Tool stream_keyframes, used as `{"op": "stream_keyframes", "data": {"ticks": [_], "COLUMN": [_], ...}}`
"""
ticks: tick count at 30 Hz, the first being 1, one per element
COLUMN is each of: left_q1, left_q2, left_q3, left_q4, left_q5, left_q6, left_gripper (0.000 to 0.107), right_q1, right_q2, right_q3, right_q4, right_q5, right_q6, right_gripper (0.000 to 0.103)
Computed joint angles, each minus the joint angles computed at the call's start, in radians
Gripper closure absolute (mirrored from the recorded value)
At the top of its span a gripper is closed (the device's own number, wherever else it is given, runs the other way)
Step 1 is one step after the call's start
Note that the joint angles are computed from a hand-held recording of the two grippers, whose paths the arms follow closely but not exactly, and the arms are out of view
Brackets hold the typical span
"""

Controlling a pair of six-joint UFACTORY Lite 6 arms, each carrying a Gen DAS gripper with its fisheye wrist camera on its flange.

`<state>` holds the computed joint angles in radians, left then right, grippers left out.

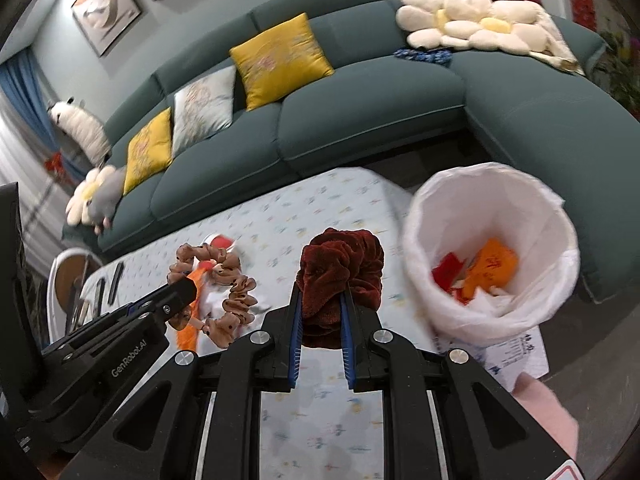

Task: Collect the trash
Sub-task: 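Carry both scrunchies over the bin and open both tools to drop them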

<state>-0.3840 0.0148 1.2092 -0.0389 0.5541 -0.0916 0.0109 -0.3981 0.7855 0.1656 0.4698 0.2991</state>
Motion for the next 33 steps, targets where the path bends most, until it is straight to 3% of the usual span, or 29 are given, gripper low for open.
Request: {"op": "stream_keyframes", "data": {"ticks": [7,20,24,26,28,33], "left_q1": [-0.17,-0.329,-0.349,-0.36,-0.371,-0.369], "left_q2": [0.132,0.507,0.649,0.692,0.713,0.751], "left_q3": [0.155,0.61,0.801,0.864,0.89,0.926], "left_q4": [0.097,0.051,0.013,0.028,0.055,0.066], "left_q5": [0.021,0.127,0.195,0.213,0.21,0.224], "left_q6": [-0.132,-0.137,-0.131,-0.156,-0.185,-0.2], "left_gripper": [0.099,0.098,0.091,0.071,0.062,0.061], "right_q1": [-0.267,-0.669,-0.72,-0.737,-0.744,-0.735], "right_q2": [-0.033,0.115,0.173,0.205,0.228,0.283], "right_q3": [-0.028,0.015,0.042,0.059,0.073,0.106], "right_q4": [0.256,0.56,0.598,0.613,0.622,0.628], "right_q5": [0.049,0.124,0.126,0.124,0.122,0.101], "right_q6": [-0.358,-0.848,-0.911,-0.935,-0.948,-0.954], "right_gripper": [0.087,0.087,0.087,0.087,0.087,0.087]}}
